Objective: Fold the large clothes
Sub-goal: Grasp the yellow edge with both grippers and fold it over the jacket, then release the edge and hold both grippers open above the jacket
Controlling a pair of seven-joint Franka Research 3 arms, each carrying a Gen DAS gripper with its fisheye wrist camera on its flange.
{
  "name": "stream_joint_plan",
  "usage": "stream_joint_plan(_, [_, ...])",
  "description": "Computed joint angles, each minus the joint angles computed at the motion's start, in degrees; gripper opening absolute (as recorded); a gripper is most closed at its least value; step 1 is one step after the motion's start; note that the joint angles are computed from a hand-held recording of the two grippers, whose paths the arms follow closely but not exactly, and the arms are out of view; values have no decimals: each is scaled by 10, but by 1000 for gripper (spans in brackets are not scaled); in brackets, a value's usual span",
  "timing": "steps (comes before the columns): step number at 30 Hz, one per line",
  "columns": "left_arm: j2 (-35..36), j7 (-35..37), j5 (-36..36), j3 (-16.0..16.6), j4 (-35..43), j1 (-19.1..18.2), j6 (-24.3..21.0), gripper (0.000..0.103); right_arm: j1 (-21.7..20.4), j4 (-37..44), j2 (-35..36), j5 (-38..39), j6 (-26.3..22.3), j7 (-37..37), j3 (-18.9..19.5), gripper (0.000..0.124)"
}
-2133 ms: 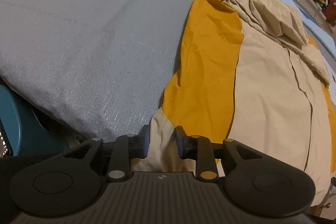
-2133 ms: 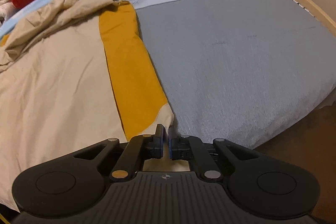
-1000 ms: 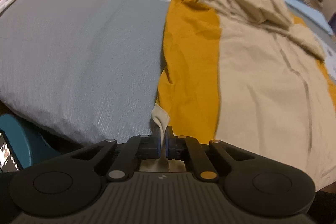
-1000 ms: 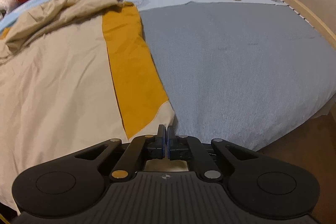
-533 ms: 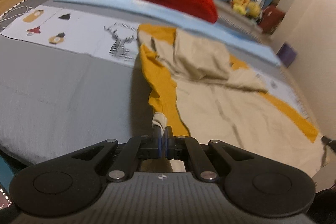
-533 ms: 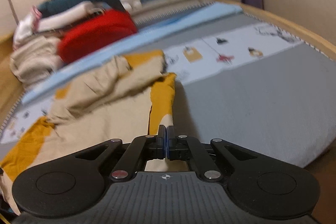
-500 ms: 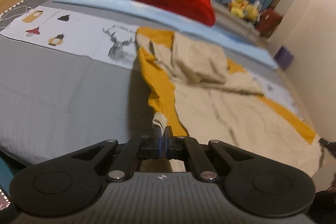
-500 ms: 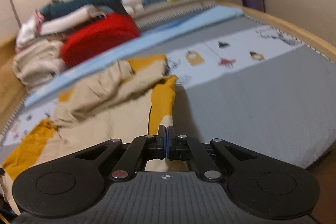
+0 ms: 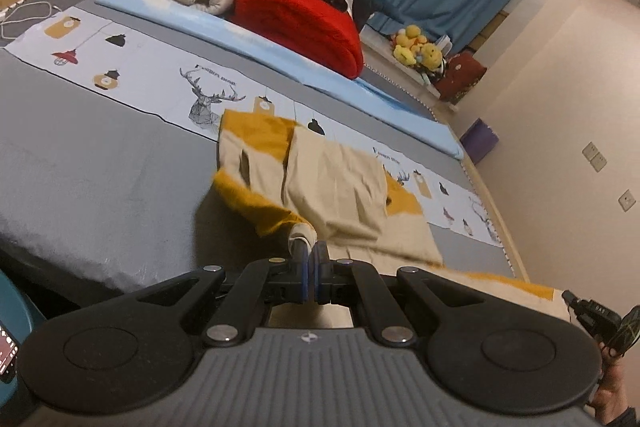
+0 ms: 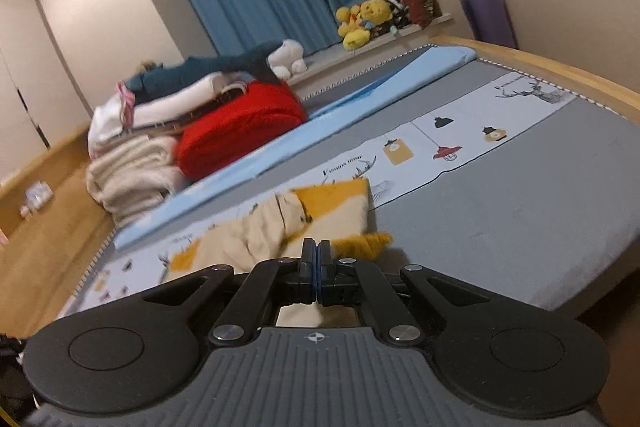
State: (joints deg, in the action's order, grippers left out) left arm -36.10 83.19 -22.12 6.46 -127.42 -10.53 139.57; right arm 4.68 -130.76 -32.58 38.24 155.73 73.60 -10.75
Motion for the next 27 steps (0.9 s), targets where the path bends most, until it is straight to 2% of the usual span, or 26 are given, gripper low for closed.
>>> stream_joint_plan(2, [13, 2, -2, 7, 6, -7, 5, 2, -2, 2, 4, 1, 0, 7, -1, 0])
stream_joint_plan(4, [44, 11, -13, 0, 16, 3, 15, 2, -5, 12, 24, -2, 6, 13, 2, 0])
stream_joint_plan(7, [125, 0, -38, 2, 50, 10, 41, 2, -1, 51, 88, 2, 13, 22, 3, 0])
stream_joint_plan(11, [277, -14, -107, 8, 155, 33, 48, 3, 3, 171, 232, 22, -1, 11, 6, 0])
stream_joint_plan(13, [349, -21, -125, 3, 217, 49, 50, 8, -8, 252, 311, 30, -19, 20, 16, 0])
stream_joint_plan(14, [378, -14, -135, -2, 242, 59, 49, 12, -15, 290, 348, 16, -19, 38, 23, 2])
stream_joint_plan(15, [397, -18, -138, -8, 257, 67, 55, 17, -19, 323, 383, -32, -10, 87, 27, 3])
stream_joint_plan(16, [408, -38, -124, -17, 255, 73, 84, 32, -20, 346, 407, -73, -4, 132, 27, 8])
stream_joint_plan(17, [410, -74, -87, -7, 243, 60, 114, 39, -22, 367, 431, -102, 3, 164, 26, 12])
stream_joint_plan(18, [411, -106, -49, -7, 235, 64, 113, 45, -27, 373, 443, -112, 13, 174, 30, 12])
stream_joint_plan(19, [422, -162, -2, -18, 247, 80, 80, 44, -31, 370, 450, -119, 28, 179, 35, 13])
stream_joint_plan(20, [425, -183, 7, -20, 257, 87, 54, 44, -37, 357, 451, -120, 45, 175, 43, 13])
stream_joint_plan(21, [424, -180, 1, -26, 255, 95, 57, 44, -38, 346, 450, -114, 43, 162, 44, 13])
stream_joint_plan(23, [430, -166, 26, -40, 266, 107, 56, 44, -48, 359, 460, -159, -12, 204, 49, 14])
stream_joint_plan(25, [437, -146, 59, -54, 281, 116, 41, 44, -64, 360, 460, -130, 4, 156, 73, 14])
stream_joint_plan(27, [442, -132, 83, -71, 288, 125, 32, 44, -56, 358, 460, -160, 15, 137, 73, 14])
